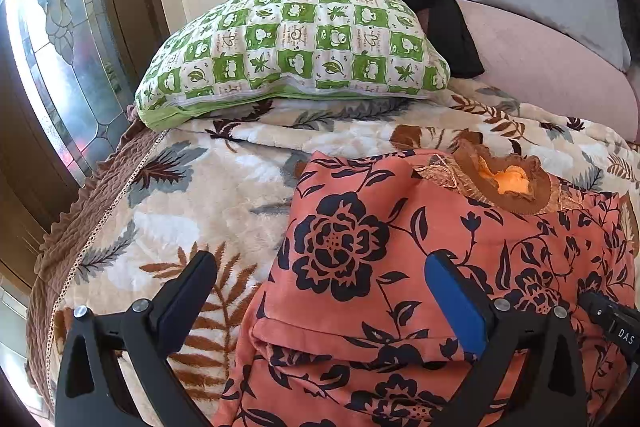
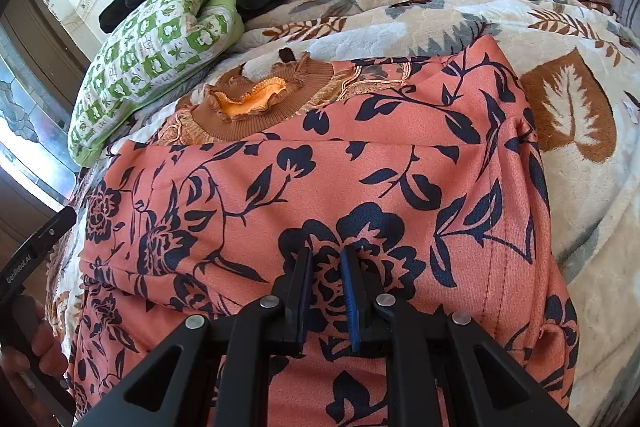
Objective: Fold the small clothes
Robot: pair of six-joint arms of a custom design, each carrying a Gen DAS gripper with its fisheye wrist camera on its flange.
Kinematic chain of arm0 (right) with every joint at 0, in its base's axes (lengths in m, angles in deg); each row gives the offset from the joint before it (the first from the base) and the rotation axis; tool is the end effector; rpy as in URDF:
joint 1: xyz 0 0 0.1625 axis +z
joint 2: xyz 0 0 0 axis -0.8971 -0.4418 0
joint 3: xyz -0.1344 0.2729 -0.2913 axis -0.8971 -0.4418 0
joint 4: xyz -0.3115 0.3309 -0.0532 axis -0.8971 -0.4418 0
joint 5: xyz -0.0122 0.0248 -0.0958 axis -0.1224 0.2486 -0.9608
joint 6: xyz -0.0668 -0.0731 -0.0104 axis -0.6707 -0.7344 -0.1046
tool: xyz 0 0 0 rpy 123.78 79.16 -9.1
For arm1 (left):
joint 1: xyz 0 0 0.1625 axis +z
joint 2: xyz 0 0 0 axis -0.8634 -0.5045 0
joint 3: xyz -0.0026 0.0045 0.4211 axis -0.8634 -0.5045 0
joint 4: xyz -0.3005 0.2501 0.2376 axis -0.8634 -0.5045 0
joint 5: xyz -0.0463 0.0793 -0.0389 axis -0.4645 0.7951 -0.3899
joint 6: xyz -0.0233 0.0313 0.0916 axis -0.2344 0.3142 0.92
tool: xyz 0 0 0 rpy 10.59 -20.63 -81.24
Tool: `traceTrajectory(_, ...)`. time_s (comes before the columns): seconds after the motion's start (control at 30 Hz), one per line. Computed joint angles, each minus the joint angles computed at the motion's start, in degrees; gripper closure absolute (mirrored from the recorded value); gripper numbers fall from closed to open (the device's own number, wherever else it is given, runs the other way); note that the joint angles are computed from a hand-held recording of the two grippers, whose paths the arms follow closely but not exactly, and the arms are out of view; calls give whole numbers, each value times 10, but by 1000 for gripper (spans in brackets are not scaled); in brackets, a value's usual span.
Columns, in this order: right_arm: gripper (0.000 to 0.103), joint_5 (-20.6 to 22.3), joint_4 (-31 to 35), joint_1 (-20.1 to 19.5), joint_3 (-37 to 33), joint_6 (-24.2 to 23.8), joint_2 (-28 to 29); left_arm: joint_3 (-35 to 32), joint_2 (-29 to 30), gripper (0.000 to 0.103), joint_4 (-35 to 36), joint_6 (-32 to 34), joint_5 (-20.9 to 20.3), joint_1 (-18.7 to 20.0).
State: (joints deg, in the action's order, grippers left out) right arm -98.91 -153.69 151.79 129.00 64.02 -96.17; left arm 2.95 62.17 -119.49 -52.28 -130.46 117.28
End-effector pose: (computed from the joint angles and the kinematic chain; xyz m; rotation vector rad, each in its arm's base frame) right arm 0.0567 -0.7260 0.2306 -0.2894 -2.3951 1.0165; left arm -0.2900 -0.8411 0.1151 0.7137 2.1914 -0.7665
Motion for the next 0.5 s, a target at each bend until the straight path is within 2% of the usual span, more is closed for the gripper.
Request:
traceTrajectory(0.2, 85, 0, 3, 0, -1, 0, -1, 3, -1, 0, 3, 1, -6, 0)
traceTrajectory(0.37, 85, 1, 56, 2, -13, 8, -15, 0, 4, 0, 26, 2, -8, 1)
traceTrajectory(0.5, 85, -30, -11, 1, -3, 10, -26, -11, 12, 0, 59, -3, -10, 5)
